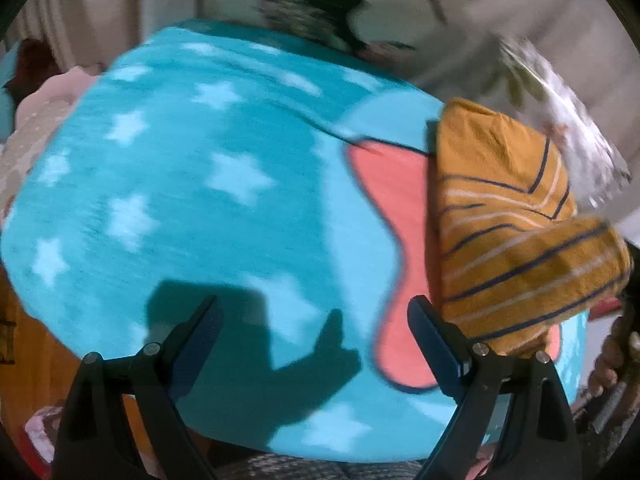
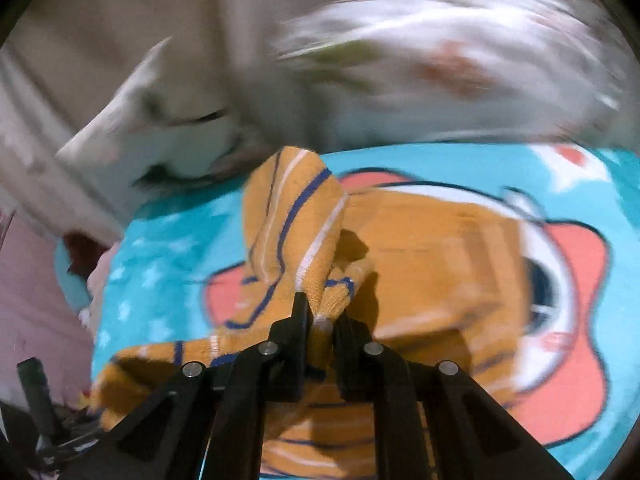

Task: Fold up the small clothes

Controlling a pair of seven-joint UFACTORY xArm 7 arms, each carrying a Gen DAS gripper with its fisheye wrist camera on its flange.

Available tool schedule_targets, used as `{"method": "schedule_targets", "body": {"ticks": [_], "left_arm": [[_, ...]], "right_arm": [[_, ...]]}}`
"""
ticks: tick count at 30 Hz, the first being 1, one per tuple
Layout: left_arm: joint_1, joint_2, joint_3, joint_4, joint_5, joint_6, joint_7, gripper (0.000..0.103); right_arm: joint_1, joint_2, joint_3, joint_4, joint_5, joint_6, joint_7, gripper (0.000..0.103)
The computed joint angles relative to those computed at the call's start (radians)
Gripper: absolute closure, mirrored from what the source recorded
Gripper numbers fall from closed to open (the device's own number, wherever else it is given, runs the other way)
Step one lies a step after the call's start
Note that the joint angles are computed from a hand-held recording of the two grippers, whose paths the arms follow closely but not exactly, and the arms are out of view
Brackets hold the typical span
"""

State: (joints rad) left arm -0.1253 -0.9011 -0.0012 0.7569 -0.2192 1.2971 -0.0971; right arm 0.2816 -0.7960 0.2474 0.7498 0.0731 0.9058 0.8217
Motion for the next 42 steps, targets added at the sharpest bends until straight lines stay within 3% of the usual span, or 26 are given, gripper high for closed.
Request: {"method": "schedule_targets", "body": {"ticks": [5,8,14,16,21,22,24,26,27,30,32,34,37,40,41,42], "left_arm": [[-0.084,-0.002,-0.112,-0.018,-0.061,-0.032,-0.068,0.011],[-0.131,0.052,-0.152,0.007,-0.072,-0.058,-0.100,0.011],[-0.192,0.112,-0.188,0.040,-0.048,-0.080,-0.140,0.011],[-0.206,0.129,-0.195,0.042,-0.044,-0.080,-0.159,0.011],[-0.239,0.116,-0.198,0.040,-0.046,-0.100,-0.188,0.011],[-0.239,0.114,-0.198,0.045,-0.041,-0.105,-0.192,0.011],[-0.235,0.119,-0.200,0.060,-0.022,-0.107,-0.199,0.011],[-0.234,0.133,-0.201,0.080,-0.007,-0.101,-0.200,0.011],[-0.235,0.141,-0.203,0.087,-0.002,-0.100,-0.201,0.011],[-0.244,0.167,-0.209,0.106,0.000,-0.112,-0.197,0.011],[-0.254,0.190,-0.222,0.113,0.004,-0.116,-0.196,0.011],[-0.268,0.211,-0.234,0.109,0.001,-0.119,-0.198,0.011],[-0.286,0.235,-0.259,0.098,0.023,-0.118,-0.199,0.011],[-0.303,0.249,-0.261,0.085,0.027,-0.108,-0.205,0.011],[-0.306,0.248,-0.259,0.083,0.025,-0.108,-0.210,0.011],[-0.308,0.248,-0.259,0.084,0.026,-0.108,-0.214,0.011]], "right_arm": [[-0.042,-0.263,-0.131,-0.218,0.007,0.133,-0.055,0.091],[-0.050,-0.352,-0.203,-0.313,0.074,0.150,-0.106,0.090],[-0.134,-0.477,-0.222,-0.285,0.073,0.249,-0.161,0.085],[-0.134,-0.497,-0.238,-0.261,0.099,0.258,-0.185,0.068],[-0.050,-0.554,-0.236,-0.299,0.262,0.188,-0.228,0.047],[-0.026,-0.553,-0.223,-0.312,0.284,0.174,-0.242,0.046],[0.009,-0.522,-0.176,-0.324,0.284,0.170,-0.275,0.047],[0.050,-0.494,-0.184,-0.352,0.310,0.173,-0.303,0.092],[0.060,-0.485,-0.199,-0.366,0.328,0.193,-0.300,0.102],[0.031,-0.567,-0.210,-0.419,0.323,0.298,-0.260,0.102],[-0.015,-0.670,-0.226,-0.455,0.295,0.399,-0.225,0.102],[-0.079,-0.768,-0.269,-0.490,0.312,0.440,-0.221,0.103],[-0.106,-0.742,-0.233,-0.422,0.228,0.484,-0.234,0.099],[-0.161,-0.772,-0.271,-0.407,0.228,0.430,-0.235,0.098],[-0.176,-0.766,-0.290,-0.402,0.224,0.404,-0.243,0.094],[-0.189,-0.745,-0.297,-0.397,0.227,0.362,-0.252,0.079]]}}
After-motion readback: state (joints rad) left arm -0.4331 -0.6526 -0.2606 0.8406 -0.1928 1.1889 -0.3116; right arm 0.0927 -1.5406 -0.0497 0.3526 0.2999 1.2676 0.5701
